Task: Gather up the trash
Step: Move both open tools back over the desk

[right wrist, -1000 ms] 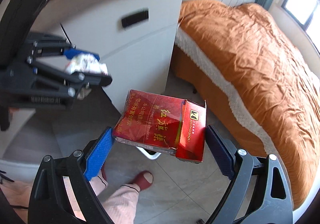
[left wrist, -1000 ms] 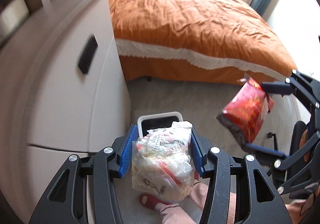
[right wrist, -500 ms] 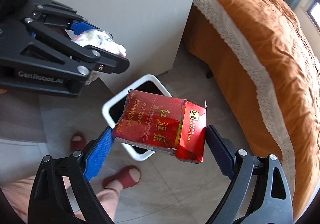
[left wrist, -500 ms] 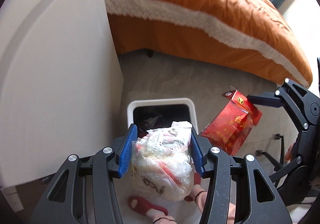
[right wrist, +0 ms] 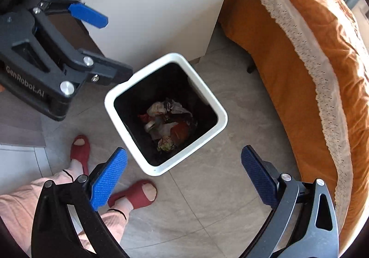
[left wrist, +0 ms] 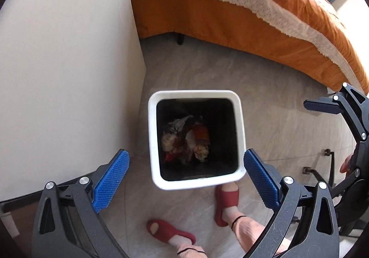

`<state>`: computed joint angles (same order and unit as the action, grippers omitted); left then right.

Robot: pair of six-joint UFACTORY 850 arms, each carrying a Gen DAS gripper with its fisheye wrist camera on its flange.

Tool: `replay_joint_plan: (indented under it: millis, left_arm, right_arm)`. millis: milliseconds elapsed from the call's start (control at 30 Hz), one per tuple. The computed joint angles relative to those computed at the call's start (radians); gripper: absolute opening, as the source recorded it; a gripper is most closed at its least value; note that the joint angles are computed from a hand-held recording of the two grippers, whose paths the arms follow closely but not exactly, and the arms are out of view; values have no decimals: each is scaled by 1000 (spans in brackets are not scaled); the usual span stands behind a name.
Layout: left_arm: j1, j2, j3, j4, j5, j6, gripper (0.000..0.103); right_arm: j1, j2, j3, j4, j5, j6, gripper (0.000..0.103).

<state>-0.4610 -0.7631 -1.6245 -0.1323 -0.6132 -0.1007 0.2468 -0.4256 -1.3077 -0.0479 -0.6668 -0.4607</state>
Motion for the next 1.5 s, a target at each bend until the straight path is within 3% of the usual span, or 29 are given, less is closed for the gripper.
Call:
replay_joint_plan:
  millis: [567, 833, 1100, 1400, 1500]
  left_arm:
    - [-45, 293, 21, 166, -3, -142, 98]
    - [-41, 472, 45, 323, 25, -252, 98]
    - [35, 597, 75, 526, -5, -409, 98]
    - [163, 702, 112, 688, -16, -530, 98]
    - [223, 725, 122, 733, -13, -559, 98]
  right_arm:
    - [13, 200, -131, -27, -107, 247, 98]
    - [72, 261, -245, -21, -123, 355, 98]
    - [158, 203, -407, 13, -106, 371, 98]
    - [264, 31, -695, 59, -105, 341, 98]
    - [296, -65, -847, 97, -135, 324, 98]
